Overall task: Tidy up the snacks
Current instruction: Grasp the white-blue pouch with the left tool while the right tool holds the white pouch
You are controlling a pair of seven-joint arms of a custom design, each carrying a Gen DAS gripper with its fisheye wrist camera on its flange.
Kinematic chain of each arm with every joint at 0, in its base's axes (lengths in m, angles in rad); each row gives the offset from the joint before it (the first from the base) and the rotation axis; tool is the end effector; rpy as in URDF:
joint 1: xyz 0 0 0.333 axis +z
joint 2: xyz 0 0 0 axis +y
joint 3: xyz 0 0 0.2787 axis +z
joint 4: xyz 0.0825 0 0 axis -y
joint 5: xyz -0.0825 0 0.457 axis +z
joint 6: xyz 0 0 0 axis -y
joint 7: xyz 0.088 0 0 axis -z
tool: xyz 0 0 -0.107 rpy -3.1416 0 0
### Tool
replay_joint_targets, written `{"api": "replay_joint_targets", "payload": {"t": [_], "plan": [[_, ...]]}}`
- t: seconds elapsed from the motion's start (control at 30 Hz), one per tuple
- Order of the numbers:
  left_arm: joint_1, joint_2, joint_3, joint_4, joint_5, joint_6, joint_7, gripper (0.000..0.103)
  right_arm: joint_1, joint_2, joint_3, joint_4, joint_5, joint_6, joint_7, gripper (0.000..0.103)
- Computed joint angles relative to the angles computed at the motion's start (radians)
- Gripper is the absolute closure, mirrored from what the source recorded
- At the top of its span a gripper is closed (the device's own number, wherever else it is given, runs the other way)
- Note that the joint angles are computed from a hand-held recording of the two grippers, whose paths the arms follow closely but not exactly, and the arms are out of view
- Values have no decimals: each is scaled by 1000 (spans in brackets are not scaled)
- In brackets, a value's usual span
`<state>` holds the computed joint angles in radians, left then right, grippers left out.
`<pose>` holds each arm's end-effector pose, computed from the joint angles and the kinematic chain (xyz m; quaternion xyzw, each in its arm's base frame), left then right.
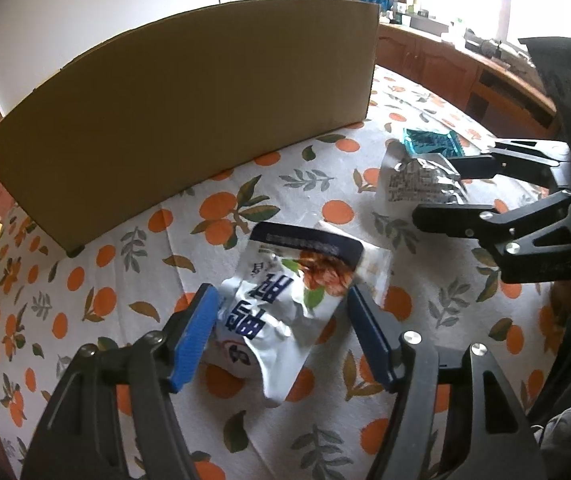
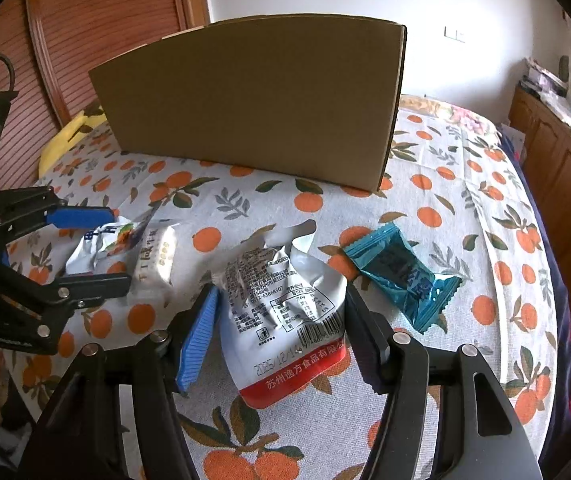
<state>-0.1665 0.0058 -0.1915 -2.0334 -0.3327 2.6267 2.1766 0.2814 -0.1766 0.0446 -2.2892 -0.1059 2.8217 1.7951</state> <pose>0.6220 -0.2242 0.4371 -0.3913 0.8665 -0.2703 0.1514 0.5691 0.1984 0.4326 -0.7233 0.5962 -0.2013 0.2843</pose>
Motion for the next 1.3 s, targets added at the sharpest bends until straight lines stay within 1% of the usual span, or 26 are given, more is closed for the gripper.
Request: {"api": "replay_joint_targets", "payload": {"t": [0.23, 0.3, 0.33, 0.37, 0.67, 0.73, 0.93, 1.07, 1.13, 1.3], "plan": [[4, 23, 1, 27, 23, -4, -35, 35, -4, -3, 2, -3, -12, 1, 12, 40], [6, 18, 1, 22, 7, -4, -23, 38, -9, -2, 6, -1, -27, -1, 28, 40], [7, 14, 2, 15, 3, 3, -23, 45, -7, -2, 5, -1, -26, 0, 26, 40], [7, 6, 2, 5, 3, 15, -25, 54, -8, -1, 6, -1, -29, -1, 30, 40], [6, -53, 10, -56, -47, 58, 29, 67, -13, 1, 10, 2, -53, -4, 47, 40], [6, -62, 14, -60, -65, 51, 38, 68, -14, 1, 10, 2, -60, -4, 54, 39], [4, -83, 20, -79, -89, 67, 46, 71, -18, -8, 9, -10, -71, 18, 70, 40], [3, -98, 24, -91, -104, 76, 45, 71, -46, -34, 30, -35, -150, 58, 143, 40], [1, -111, 26, -103, -110, 85, 50, 71, -59, -47, 40, -43, -193, 63, 183, 40], [-7, -148, 36, -128, -147, 101, 71, 72, -69, -96, 43, -71, -229, 85, 238, 40]]}}
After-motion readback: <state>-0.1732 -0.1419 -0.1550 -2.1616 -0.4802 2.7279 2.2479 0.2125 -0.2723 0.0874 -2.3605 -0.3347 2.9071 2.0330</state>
